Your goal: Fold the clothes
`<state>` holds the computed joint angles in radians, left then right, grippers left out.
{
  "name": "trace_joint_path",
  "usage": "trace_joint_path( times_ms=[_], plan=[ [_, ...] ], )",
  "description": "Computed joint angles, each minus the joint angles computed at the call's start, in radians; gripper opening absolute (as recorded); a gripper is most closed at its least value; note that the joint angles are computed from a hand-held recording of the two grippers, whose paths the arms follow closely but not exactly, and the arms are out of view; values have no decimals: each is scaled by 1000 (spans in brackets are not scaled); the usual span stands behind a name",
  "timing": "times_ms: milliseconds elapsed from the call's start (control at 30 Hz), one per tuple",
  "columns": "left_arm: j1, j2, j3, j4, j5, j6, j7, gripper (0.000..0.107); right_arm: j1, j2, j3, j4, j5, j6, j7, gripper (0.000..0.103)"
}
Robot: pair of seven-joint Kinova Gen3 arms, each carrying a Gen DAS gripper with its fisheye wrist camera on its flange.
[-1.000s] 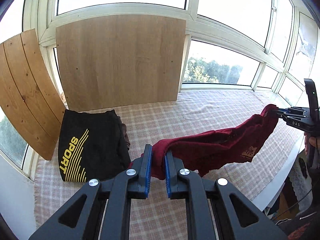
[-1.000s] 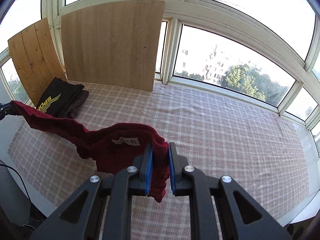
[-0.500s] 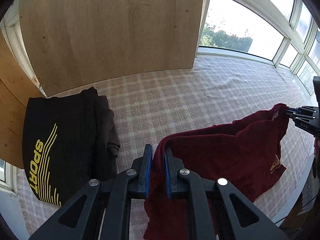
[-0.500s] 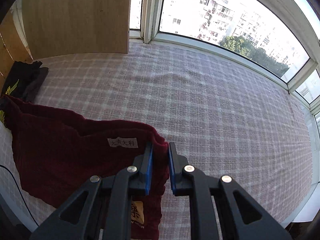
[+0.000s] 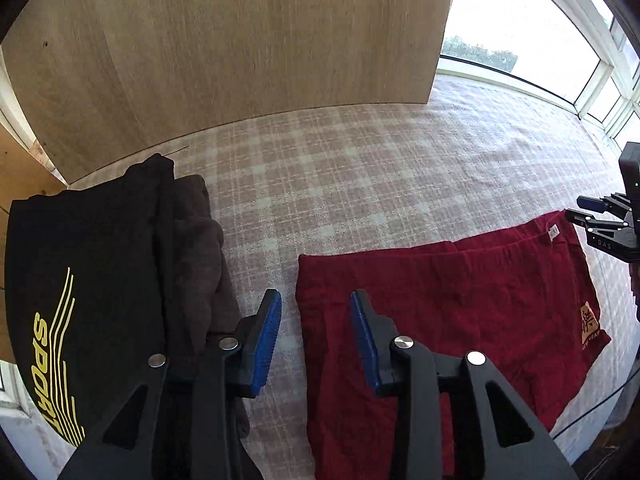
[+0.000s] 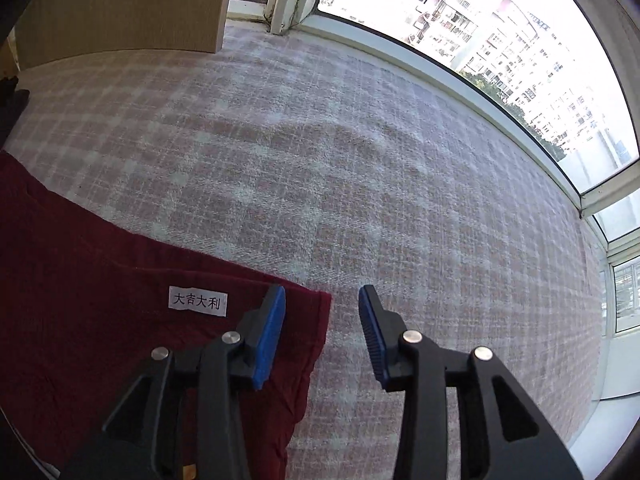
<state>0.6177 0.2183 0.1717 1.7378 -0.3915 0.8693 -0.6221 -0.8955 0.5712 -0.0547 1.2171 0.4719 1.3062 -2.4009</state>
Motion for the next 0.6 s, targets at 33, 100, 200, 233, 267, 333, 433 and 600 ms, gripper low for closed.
trace_joint_path(
  times_ms=[33, 100, 200, 233, 267, 333, 433, 600],
  plan=[
    [7, -26, 9, 23, 9, 3, -2, 38, -5, -30, -8, 41, -10, -12, -12, 48],
    [18, -64, 35, 56, 35, 19, -9, 38, -23, -84, -31, 122, -25, -15, -39, 48],
    [51, -83, 90, 86, 99, 20, -13, 38, -53, -155, -73, 230, -58, -3, -108, 48],
    [66, -83, 106, 91, 118, 14, -14, 38, -63, -178, -89, 263, -70, -2, -135, 48],
    [84, -77, 121, 93, 133, 3, -15, 38, -74, -201, -105, 296, -80, -1, -167, 48],
    [124, -57, 146, 89, 153, -16, -17, 38, -95, -231, -134, 340, -101, 14, -232, 48],
    [197, -1, 153, 41, 125, -23, -12, 38, -117, -248, -172, 375, -121, 27, -297, 48],
    [287, 97, 112, -38, 47, -43, -37, 38, -151, -211, -185, 357, -93, 71, -341, 49]
  ],
)
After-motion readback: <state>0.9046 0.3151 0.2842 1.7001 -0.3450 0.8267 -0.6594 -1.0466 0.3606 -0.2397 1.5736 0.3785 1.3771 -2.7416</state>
